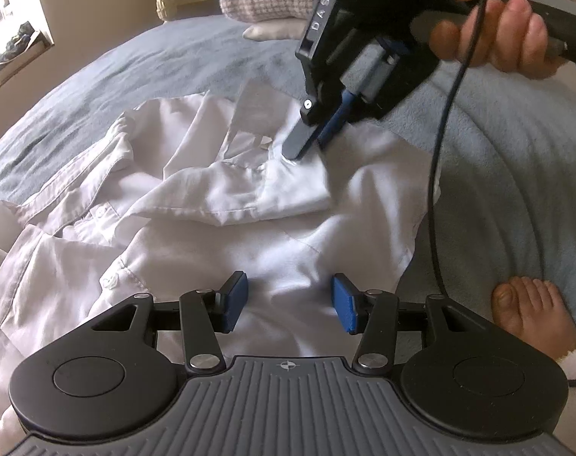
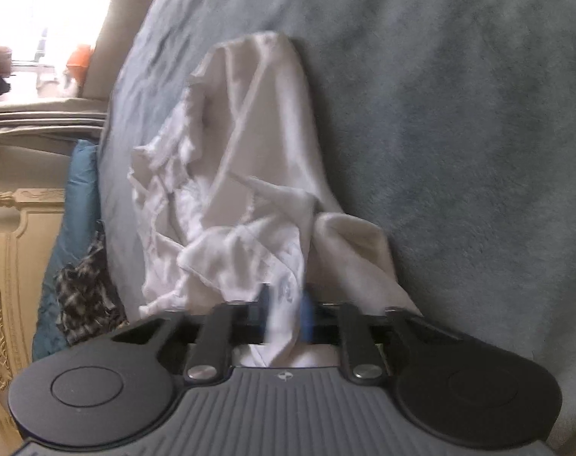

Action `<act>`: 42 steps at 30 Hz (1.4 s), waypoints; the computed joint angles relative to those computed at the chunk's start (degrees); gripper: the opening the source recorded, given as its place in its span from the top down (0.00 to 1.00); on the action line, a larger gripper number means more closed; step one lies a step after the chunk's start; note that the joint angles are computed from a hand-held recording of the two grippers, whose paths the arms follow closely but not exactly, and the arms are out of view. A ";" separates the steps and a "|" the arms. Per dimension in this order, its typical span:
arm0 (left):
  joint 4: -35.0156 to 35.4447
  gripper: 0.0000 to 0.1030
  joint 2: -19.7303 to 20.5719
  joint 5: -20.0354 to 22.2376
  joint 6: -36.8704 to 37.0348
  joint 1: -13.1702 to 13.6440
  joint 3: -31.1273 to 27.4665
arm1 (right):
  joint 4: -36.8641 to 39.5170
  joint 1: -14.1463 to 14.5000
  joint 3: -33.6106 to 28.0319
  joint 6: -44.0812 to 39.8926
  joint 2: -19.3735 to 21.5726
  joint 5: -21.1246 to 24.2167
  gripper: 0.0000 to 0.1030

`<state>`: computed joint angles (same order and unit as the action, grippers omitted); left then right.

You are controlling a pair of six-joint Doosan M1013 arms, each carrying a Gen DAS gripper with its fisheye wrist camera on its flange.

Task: Fold clothes

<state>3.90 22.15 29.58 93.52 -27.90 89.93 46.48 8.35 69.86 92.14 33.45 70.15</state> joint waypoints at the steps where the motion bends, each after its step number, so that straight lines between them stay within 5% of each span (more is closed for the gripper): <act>1: -0.20 0.52 -0.02 -0.05 0.10 0.03 0.05 | 0.06 0.14 -0.48 -0.92 0.05 -0.37 0.96; 9: -2.88 0.52 -0.05 -0.11 1.27 0.56 -0.01 | -2.56 1.82 -11.77 -5.33 4.54 -0.89 0.96; 14: -3.23 0.51 -0.08 -0.10 0.96 0.58 0.00 | -5.04 2.17 -17.90 -1.00 8.75 -1.11 0.94; 17: -3.43 0.50 -0.12 -0.09 1.07 0.51 0.06 | -6.16 1.93 -19.75 4.23 10.70 -2.19 0.72; 18: -3.64 0.50 -0.15 -0.17 1.26 0.53 0.12 | -6.03 1.76 -19.93 5.94 11.13 -2.79 0.65; 25: -5.27 0.49 -0.10 -0.59 2.30 0.81 0.22 | 1.91 -0.48 -11.08 1.45 6.20 -8.89 0.64; 31: -6.78 0.40 -0.48 -1.21 2.72 1.00 0.48 | -5.92 0.18 -10.85 -0.98 4.64 -5.53 0.60; 36: -8.27 0.34 -1.56 -2.05 3.27 1.55 1.06 | -6.29 2.30 -12.32 -12.77 4.46 -4.06 0.60; 42: -13.84 0.33 -2.14 -1.85 3.69 2.70 1.14 | -11.79 5.68 -21.20 -18.58 10.16 6.33 0.63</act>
<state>-9.94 20.01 27.73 97.21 -25.20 91.07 34.69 14.03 48.66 73.56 43.61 76.48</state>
